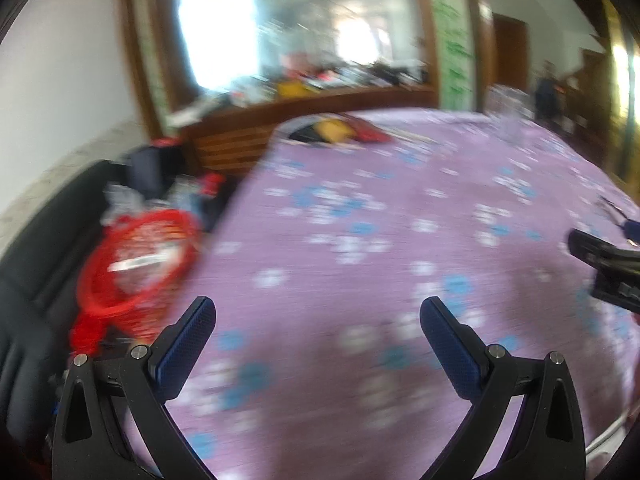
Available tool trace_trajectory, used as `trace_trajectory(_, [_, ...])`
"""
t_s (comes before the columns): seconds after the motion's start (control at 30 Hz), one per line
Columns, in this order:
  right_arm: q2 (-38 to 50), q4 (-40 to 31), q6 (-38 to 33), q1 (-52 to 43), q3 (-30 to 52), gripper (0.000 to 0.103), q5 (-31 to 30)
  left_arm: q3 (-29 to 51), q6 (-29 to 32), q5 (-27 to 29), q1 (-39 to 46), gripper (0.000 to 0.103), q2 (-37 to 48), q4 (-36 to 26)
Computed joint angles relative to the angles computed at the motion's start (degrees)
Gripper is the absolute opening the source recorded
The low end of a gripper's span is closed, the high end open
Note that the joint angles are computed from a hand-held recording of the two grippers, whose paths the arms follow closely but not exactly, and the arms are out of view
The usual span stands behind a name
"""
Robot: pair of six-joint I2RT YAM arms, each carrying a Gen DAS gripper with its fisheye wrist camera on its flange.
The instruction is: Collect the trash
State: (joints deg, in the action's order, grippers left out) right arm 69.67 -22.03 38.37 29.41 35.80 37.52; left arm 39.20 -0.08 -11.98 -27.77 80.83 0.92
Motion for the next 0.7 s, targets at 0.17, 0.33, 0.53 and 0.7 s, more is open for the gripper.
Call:
trace_trajectory(0.17, [5.1, 7.2, -11.6, -20.8, -2.1, 0.102, -12.3, 15.8, -5.2, 3.4, -6.9, 0.102, 17.1, -8.5])
trace_trajectory(0.33, [11.3, 13.2, -16.9, -31.9, -2.2, 0.102, -23.2, 25.2, -6.9, 3.4, -9.7, 0.101, 27.5, -12.3])
trace_trajectory(0.53, [14.2, 15.7, -17.5, -34.6, -2.4, 0.102, -27.9, 30.0, -7.4, 6.2, -8.3, 0.101, 32.3, -15.0])
trace_trajectory(0.7, [18.7, 13.8, -18.4, -32.7, 1.3, 0.103, -26.1, 31.6, -7.1, 7.2, -7.7, 0.101, 33.6, -15.3])
